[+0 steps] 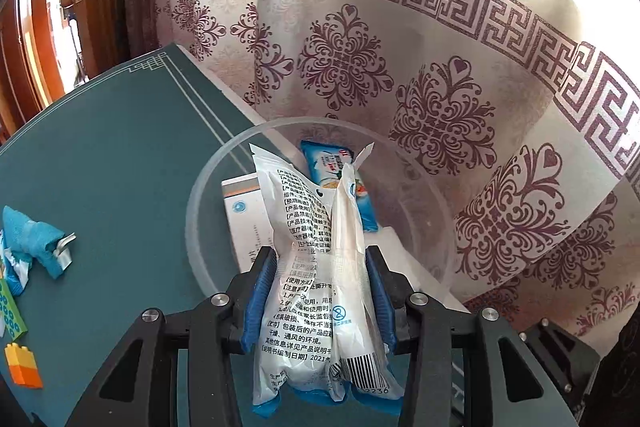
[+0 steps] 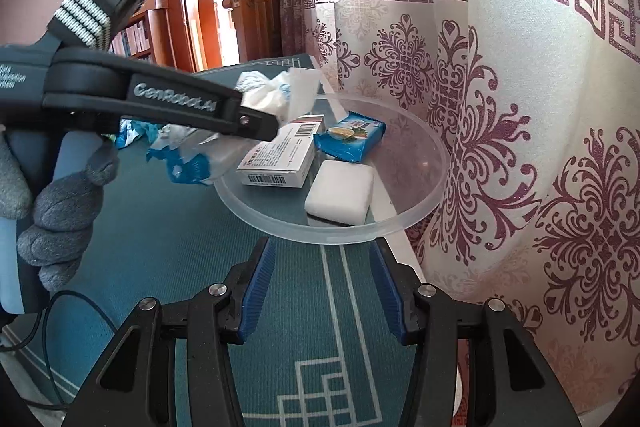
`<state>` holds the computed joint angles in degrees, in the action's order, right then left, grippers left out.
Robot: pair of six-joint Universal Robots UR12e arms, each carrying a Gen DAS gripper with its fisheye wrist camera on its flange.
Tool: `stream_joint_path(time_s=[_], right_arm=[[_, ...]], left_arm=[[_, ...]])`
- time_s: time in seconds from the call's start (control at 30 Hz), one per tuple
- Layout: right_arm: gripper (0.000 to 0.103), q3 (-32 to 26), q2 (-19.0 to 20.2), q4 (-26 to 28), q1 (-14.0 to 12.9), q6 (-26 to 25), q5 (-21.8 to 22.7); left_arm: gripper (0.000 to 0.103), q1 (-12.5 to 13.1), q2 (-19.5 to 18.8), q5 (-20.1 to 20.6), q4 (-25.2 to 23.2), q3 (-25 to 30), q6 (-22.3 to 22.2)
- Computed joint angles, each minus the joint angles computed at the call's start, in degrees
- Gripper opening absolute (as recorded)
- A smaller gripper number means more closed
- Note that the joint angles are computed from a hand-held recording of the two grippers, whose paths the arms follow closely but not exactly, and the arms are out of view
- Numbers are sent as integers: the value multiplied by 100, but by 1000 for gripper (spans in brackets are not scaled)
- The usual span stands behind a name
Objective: Organize objects
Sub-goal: 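Carry the white plastic bag to the bowl and release it with the left gripper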
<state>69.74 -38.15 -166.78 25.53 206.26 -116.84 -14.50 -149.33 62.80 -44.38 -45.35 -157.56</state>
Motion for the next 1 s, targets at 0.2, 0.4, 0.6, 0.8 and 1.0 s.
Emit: stream_joint_path(time_s=[0.2,0.4,0.6,0.8,1.0], right_arm=[[51,48,-22,73,-17,-15,243],[51,117,-53,24,-39,42,365],[51,165,-75,-15,-49,47,441],[51,227,-107,-84,-44,67,412],[51,252,-123,-93,-26,41,371]], left_arm=[[48,-96,-326,-218,-924,741,268],[48,-189,-539,-317,-1275,1231,280],[72,-199,-734,-589,-1599,1602,-40],[75,-171,-778,-487,-1545,1634,-218],[75,-143,-702,-371,-1283,1453,-195]])
